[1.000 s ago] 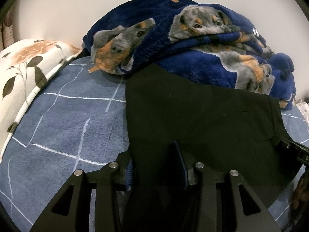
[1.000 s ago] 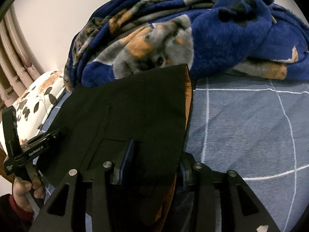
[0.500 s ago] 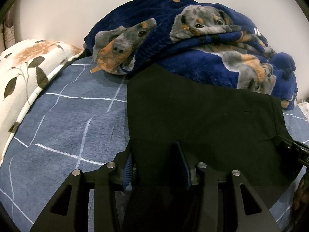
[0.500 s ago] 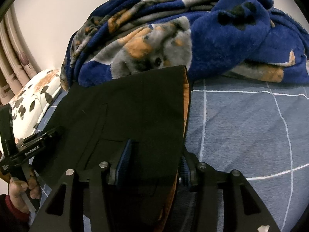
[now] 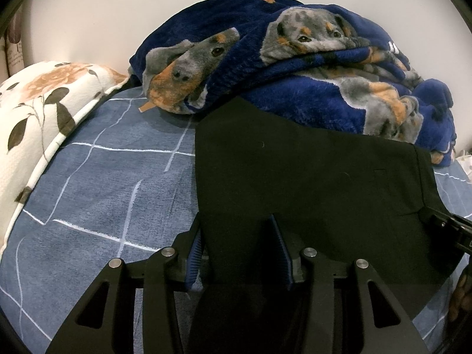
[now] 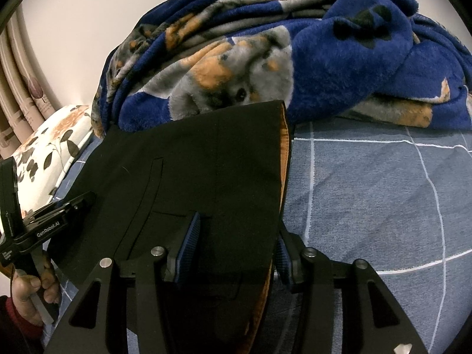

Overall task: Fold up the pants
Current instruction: 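Open the right gripper and lift both grippers off the folded trousers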

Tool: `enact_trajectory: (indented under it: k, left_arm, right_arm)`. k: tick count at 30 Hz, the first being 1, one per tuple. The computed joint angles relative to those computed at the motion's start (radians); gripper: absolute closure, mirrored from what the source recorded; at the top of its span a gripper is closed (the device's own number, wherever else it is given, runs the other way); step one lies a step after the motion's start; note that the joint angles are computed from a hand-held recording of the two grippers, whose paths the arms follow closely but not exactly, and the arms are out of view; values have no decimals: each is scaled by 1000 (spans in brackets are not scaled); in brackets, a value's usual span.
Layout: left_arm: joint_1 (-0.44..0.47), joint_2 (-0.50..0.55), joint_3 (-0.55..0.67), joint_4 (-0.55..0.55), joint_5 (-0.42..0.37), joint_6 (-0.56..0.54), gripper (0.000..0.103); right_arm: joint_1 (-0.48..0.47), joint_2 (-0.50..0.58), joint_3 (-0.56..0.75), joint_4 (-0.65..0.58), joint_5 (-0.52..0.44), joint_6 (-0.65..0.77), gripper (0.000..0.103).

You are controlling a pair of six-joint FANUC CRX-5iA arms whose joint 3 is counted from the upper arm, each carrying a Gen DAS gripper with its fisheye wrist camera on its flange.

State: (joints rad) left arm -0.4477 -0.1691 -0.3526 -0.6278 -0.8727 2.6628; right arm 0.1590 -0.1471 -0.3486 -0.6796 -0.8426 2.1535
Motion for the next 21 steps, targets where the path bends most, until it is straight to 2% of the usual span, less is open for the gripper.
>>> enact_trajectory:
  k: [11, 16, 18, 19, 20, 21]
  left_arm:
    - [-11, 7, 9, -15, -17, 12, 55]
    - [-24, 14, 17, -37, -41, 34, 50]
    - [-42, 23, 30, -58, -72, 59, 45]
    - [-48, 26, 35, -67, -83, 69, 39]
    - [-61, 31, 43, -83, -108, 91, 37]
    - [-75, 33, 50, -102, -134, 114, 34]
  right_arm:
    - [17, -12, -11, 27, 18, -23, 55]
    - [31, -16, -17, 47, 36, -42, 52]
    - [35, -17, -20, 58, 43, -57, 47]
    - [38, -16, -20, 65, 46, -70, 40]
    - [36, -6, -12, 62, 37, -71, 27]
    - [23, 11, 8, 47, 2, -58, 24]
